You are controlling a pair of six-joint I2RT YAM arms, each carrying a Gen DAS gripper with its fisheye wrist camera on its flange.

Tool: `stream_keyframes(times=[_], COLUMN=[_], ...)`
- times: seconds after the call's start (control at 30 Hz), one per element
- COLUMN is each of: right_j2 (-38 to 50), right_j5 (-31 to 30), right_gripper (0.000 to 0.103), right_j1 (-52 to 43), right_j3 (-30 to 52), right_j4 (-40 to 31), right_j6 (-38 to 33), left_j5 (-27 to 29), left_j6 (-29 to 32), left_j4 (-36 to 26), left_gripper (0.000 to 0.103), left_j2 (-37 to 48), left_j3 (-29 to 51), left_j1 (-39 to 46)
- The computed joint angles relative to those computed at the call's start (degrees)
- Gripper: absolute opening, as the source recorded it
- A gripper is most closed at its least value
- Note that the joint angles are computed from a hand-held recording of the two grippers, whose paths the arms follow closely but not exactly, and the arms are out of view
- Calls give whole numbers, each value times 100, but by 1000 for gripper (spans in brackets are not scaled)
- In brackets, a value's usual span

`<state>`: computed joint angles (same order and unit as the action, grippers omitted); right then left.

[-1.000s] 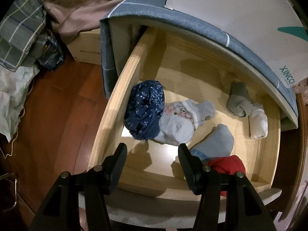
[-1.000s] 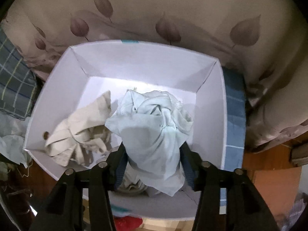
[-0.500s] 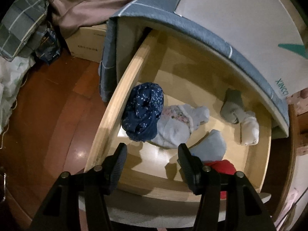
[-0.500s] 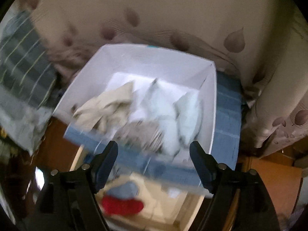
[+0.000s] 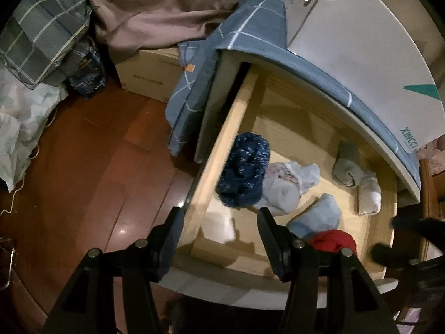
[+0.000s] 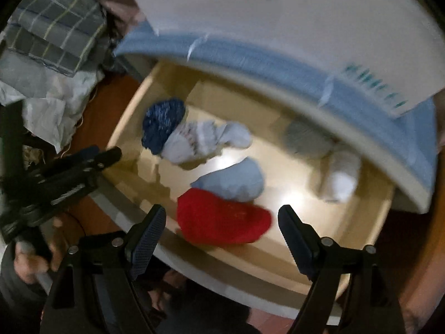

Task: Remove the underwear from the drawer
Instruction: 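Move the right tool back into the drawer and grasp the red underwear, then grasp the navy floral underwear with the left tool while the right tool holds the red underwear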

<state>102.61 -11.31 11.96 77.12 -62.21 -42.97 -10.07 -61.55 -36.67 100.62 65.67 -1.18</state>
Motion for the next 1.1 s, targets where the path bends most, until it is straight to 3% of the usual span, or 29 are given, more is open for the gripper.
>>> stream_keyframes(times=[0.13, 0.3, 0.6, 0.87, 1.1], right_j2=[294, 504, 1522, 2172, 2334], right_j5=[102, 648, 1374, 1341, 1501], right_gripper=[80, 80, 80, 80, 81], right_j1=[266, 268, -869, -1369, -1380], right_j3=[-394, -861, -120, 561, 426], right_j4=[409, 1202, 1418, 1026, 1254], right_j6=[338, 219, -118, -279, -518], left_j5=[48, 101, 208, 151, 92], left_j6=[8, 129, 331, 475, 763], left_j4=[39, 35, 75, -50, -261], left_gripper=[56, 56, 56, 57, 57], left_j2=[-51, 13, 330, 575, 639], left_j3=[-93, -71, 201, 526, 792], left_j1=[85, 158, 187, 97, 71])
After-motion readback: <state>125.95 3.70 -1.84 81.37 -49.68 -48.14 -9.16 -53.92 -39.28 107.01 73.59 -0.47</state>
